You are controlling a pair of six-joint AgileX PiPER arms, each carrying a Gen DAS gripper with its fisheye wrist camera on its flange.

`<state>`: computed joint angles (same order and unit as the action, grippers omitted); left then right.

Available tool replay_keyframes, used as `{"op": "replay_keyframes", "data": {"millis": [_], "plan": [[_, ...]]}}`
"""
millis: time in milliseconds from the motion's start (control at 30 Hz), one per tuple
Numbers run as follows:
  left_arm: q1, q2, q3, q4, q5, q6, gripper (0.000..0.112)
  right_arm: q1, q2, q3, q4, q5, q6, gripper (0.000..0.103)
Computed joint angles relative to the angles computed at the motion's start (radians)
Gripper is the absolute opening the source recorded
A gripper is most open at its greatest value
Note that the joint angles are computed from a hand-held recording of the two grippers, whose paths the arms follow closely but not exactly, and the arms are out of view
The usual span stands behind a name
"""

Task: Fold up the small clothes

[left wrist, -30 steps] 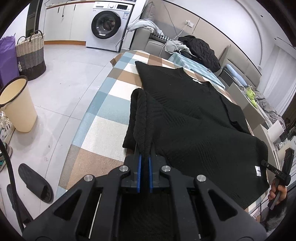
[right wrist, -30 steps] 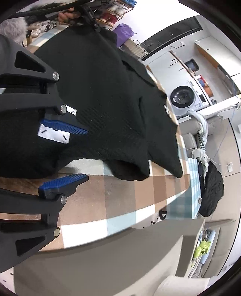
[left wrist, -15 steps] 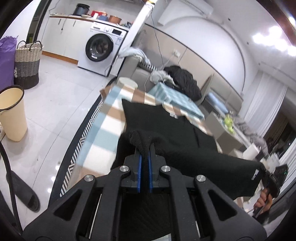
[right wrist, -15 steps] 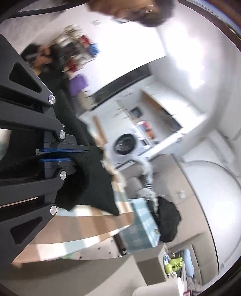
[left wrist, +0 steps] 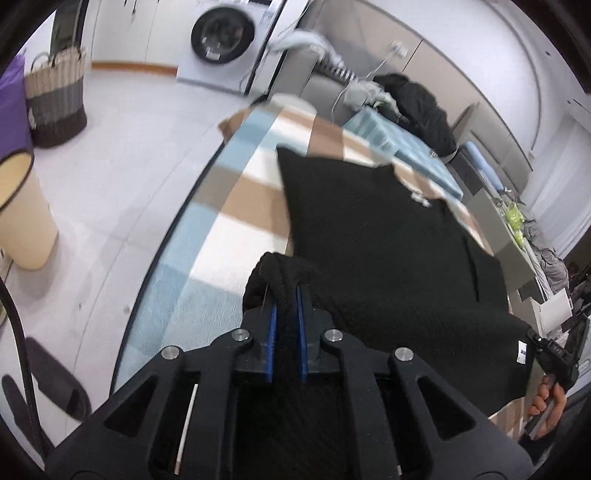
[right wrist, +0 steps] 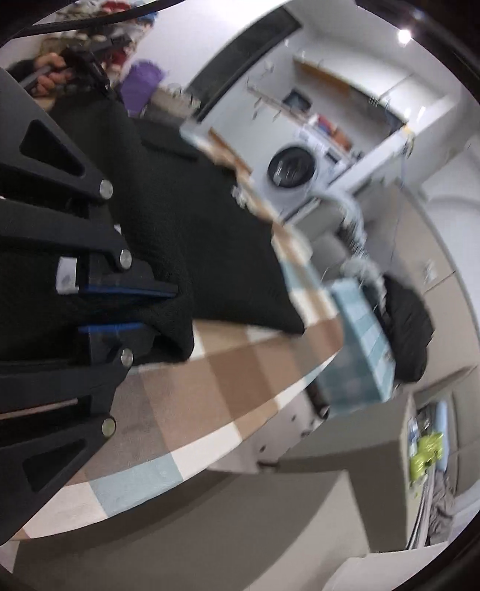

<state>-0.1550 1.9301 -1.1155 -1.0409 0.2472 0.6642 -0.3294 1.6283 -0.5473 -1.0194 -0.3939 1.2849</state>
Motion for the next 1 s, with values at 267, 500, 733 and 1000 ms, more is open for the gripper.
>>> {"op": "replay_keyframes", "data": {"millis": [267,500,733,1000], "plan": [[-0.021,0.03,0.047,-0.107,-0.01,0.137,0.041,-0.105,0.029,0.101,-0.04,-0.112,-0.097,0.05],[-0.078,0.101,-0.025,-0.049,-0.055,0.06,0.026,0.031,0.073,0.058,0.101,-0.062,-0.222,0.049],[-0.115,0.082,-0.003,0.139,-0.09,-0.078,0.019,0.108,0.06,0.046,0.127,0.015,-0.267,0.024],[-0.124,-0.04,0.167,0.062,-0.122,0.024,0.019,0.074,-0.039,0.203,0.096,-0.046,-0.263,0.023]]}}
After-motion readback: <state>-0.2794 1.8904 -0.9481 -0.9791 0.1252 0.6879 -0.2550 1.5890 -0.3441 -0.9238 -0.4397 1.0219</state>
